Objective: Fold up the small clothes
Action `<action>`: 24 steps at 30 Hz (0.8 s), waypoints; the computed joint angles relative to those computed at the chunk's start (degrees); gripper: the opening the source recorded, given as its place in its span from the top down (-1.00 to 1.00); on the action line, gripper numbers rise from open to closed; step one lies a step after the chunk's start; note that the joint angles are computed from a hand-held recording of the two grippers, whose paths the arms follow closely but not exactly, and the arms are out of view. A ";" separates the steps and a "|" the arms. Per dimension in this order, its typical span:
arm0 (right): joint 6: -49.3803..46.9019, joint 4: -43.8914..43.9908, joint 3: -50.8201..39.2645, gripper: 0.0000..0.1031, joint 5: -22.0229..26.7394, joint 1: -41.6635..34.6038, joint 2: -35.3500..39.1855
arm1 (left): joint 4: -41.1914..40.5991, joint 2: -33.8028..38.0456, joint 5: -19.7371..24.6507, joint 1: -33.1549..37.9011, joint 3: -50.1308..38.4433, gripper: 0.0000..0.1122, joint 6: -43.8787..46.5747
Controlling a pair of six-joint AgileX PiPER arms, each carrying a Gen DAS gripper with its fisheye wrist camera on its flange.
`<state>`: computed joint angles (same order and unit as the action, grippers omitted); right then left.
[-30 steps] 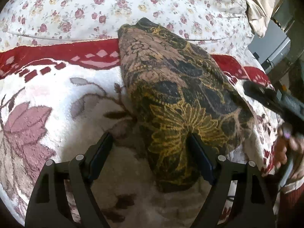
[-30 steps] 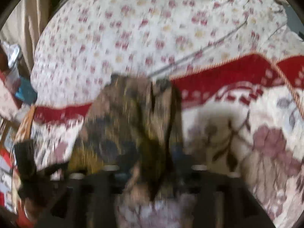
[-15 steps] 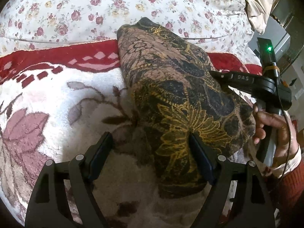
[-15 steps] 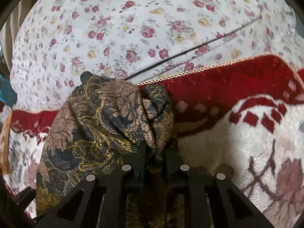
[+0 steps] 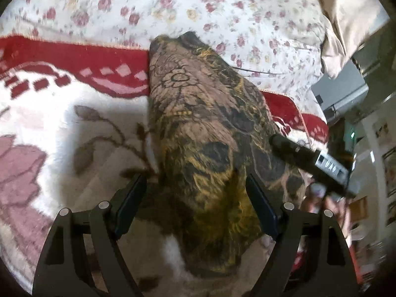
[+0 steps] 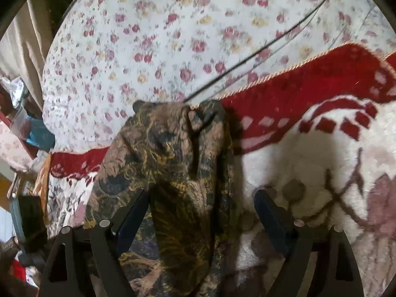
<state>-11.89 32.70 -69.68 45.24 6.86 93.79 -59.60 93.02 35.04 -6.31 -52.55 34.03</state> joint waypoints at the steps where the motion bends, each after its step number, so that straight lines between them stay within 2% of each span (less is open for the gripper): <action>1: -0.74 0.63 -0.36 -0.66 0.06 0.00 1.12 | 0.30 1.53 0.73 0.30 -1.16 -0.47 -0.76; 6: -8.30 10.18 -1.20 -0.66 -0.10 -1.23 5.83 | 0.02 5.32 1.76 0.61 -5.80 -0.47 -0.92; 8: -11.58 14.18 -1.74 -0.66 0.88 -1.70 6.95 | -0.63 7.14 2.58 0.68 -7.52 -0.53 -0.76; 10: -13.94 17.00 -3.00 -0.50 2.45 -1.48 8.70 | -3.20 7.83 1.63 0.53 -7.47 -0.53 1.61; 11: -13.13 15.95 -3.81 -0.30 2.48 -0.67 9.23 | -4.11 8.19 1.32 0.33 -7.56 -0.53 2.87; 12: -12.29 14.48 -3.90 -0.24 1.39 0.37 8.94 | -4.36 8.41 1.13 0.13 -7.67 -0.52 3.68; 13: -11.59 13.06 -4.20 -0.16 0.99 1.29 8.53 | -4.52 8.54 0.61 -0.32 -7.84 -0.30 4.74; 16: -9.28 10.67 -3.99 0.15 -0.08 2.42 6.60 | -2.67 8.28 0.26 -0.80 -8.18 -0.09 3.54; 18: -8.10 10.10 -4.09 0.34 0.26 2.53 5.33 | -3.56 7.49 2.09 0.36 -7.79 0.21 4.02; 19: -7.57 10.18 -4.13 0.36 0.68 2.66 4.33 | -3.95 6.30 3.40 1.29 -7.18 0.30 4.52; 24: -7.72 11.92 -4.14 0.41 2.88 4.89 0.07 | 0.49 -3.01 5.62 3.06 -3.57 0.32 2.40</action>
<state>-19.61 44.62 -73.81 48.13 11.75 93.86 -59.11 90.02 40.65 -3.25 -56.12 36.43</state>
